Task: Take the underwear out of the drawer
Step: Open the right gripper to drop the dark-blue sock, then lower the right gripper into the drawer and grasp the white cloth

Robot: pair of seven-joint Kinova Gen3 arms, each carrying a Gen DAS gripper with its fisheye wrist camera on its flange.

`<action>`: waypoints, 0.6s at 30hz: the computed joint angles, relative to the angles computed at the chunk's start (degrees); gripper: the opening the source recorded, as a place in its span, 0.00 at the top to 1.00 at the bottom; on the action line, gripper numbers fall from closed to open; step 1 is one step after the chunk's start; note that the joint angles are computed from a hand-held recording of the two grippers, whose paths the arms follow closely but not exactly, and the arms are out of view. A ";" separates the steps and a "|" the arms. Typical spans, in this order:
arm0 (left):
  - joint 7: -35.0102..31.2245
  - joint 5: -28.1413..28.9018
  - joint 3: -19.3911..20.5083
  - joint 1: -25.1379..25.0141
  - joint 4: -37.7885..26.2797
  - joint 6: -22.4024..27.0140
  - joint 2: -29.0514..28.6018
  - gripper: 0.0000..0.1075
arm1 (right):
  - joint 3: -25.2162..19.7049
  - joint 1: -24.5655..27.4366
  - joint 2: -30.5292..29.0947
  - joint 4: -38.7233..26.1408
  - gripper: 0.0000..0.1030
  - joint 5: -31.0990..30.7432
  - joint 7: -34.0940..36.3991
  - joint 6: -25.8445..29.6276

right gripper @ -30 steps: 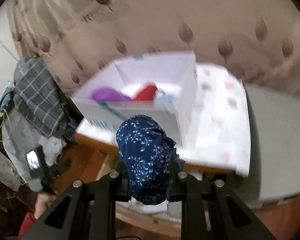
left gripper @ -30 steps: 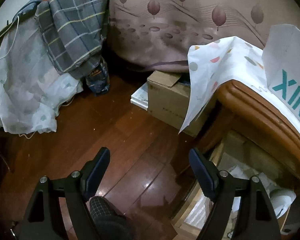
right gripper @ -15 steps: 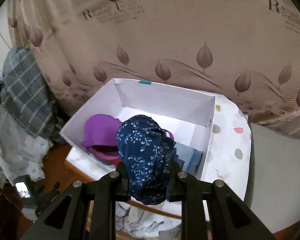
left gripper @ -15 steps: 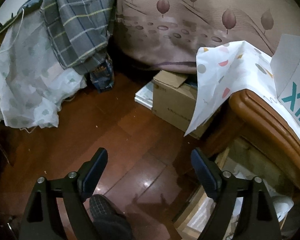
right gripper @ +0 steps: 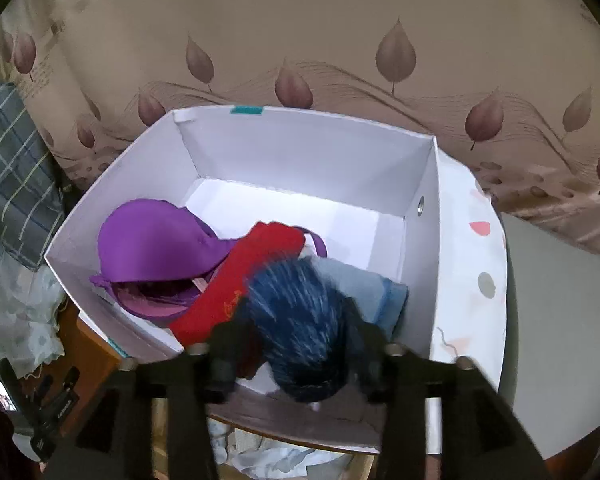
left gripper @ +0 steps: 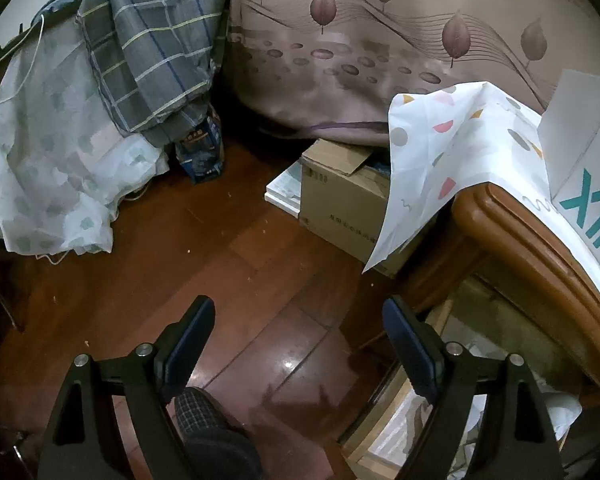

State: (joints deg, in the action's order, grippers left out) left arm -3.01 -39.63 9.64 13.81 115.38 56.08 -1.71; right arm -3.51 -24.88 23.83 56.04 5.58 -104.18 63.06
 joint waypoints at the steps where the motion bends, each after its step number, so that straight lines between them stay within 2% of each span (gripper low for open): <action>1: -0.14 0.16 -0.04 -0.03 -0.05 -0.04 -0.01 0.22 | 0.25 -0.52 -0.31 -0.11 0.45 0.73 -0.20 0.19; 3: -0.01 0.11 -0.03 -0.06 -0.17 0.27 0.16 0.22 | 0.07 -0.60 -2.02 1.16 0.45 0.87 -0.32 -0.52; 6: -0.15 0.70 -0.39 -0.40 0.00 -0.50 -0.11 0.22 | -1.78 1.87 -5.79 4.42 0.44 -3.36 1.76 -0.85; 7: 0.02 0.72 -0.39 -0.48 0.09 -0.62 -0.21 0.22 | -2.31 2.67 -7.33 6.20 0.42 -4.89 2.56 -1.12; 8: 0.01 0.85 -0.37 -0.56 0.12 -0.68 -0.29 0.22 | -2.74 3.24 -8.90 8.13 0.35 -6.11 3.32 -0.82; 11: 0.13 0.86 -0.20 -0.73 0.48 -1.05 -0.82 0.22 | -3.60 4.57 -12.63 14.53 0.30 -9.30 5.35 0.05; 15: 1.05 0.30 0.41 -0.72 0.73 -0.64 -0.92 0.22 | -3.27 6.78 -14.48 23.50 0.27 -14.52 3.77 -0.38; 18: 1.10 0.77 0.13 -1.02 0.83 -1.11 -1.07 0.22 | -2.55 8.25 -13.61 29.70 0.26 -17.67 -0.39 -2.93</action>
